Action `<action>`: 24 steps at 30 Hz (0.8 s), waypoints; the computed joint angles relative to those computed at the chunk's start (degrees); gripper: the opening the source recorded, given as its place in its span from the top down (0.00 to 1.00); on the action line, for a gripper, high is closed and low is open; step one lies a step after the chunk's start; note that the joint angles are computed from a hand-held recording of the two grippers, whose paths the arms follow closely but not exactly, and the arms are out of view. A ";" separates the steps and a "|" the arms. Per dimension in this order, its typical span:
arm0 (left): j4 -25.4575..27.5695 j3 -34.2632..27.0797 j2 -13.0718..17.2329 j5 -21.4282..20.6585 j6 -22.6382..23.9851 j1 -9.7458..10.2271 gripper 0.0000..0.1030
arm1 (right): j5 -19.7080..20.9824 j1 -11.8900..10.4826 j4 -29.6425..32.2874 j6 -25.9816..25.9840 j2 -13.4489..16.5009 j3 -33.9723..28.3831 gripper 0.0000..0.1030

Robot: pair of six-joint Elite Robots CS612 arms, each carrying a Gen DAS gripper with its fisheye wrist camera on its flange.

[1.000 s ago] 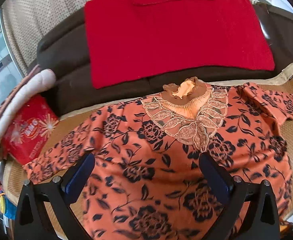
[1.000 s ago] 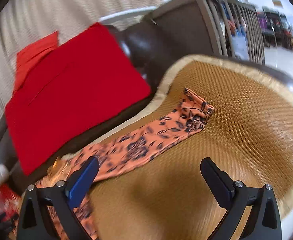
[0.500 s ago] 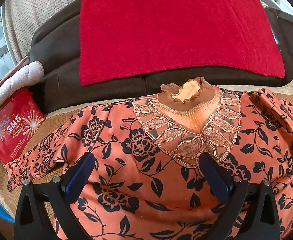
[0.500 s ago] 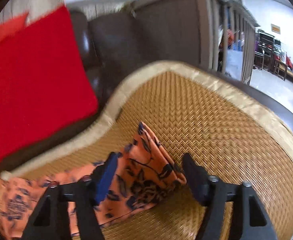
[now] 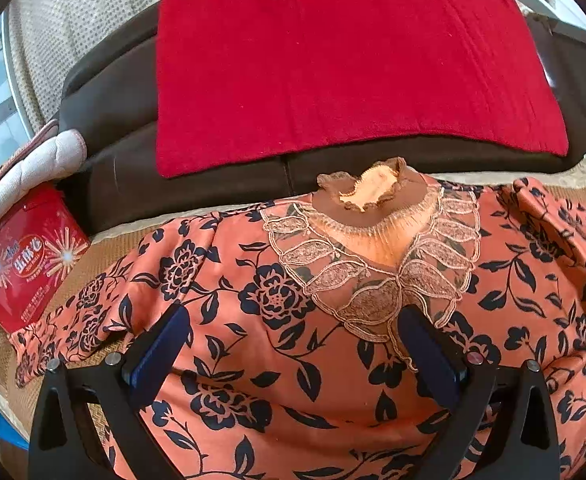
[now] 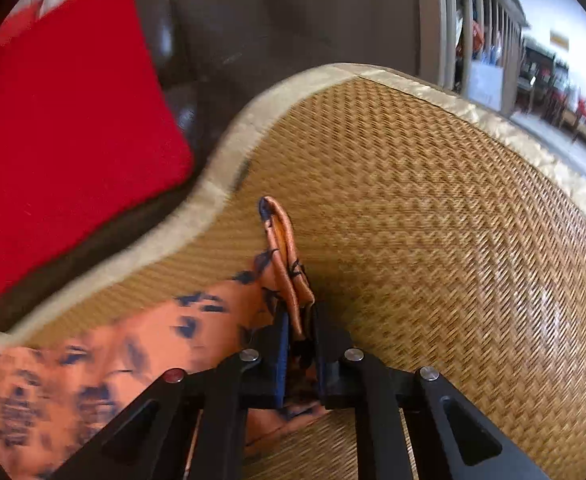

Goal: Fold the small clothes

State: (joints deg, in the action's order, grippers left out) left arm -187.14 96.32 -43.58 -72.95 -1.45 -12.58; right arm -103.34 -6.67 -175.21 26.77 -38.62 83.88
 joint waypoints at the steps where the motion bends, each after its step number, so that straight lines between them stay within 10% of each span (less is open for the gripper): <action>1: -0.02 0.00 -0.09 -0.27 -0.48 0.14 0.00 | 1.94 -0.06 -0.74 0.66 -0.97 0.85 0.89; 7: -2.56 0.59 -0.62 -0.56 -2.55 1.05 0.00 | 19.35 -0.23 -8.99 7.73 -4.91 4.37 0.89; 14: -4.51 1.09 -1.26 1.72 -5.50 3.18 0.00 | 35.39 5.09 -14.53 13.09 -4.14 -0.60 0.89; 24: -5.19 1.02 -1.58 7.01 -10.21 7.38 0.00 | 48.56 15.59 -16.81 26.74 12.49 -28.25 0.89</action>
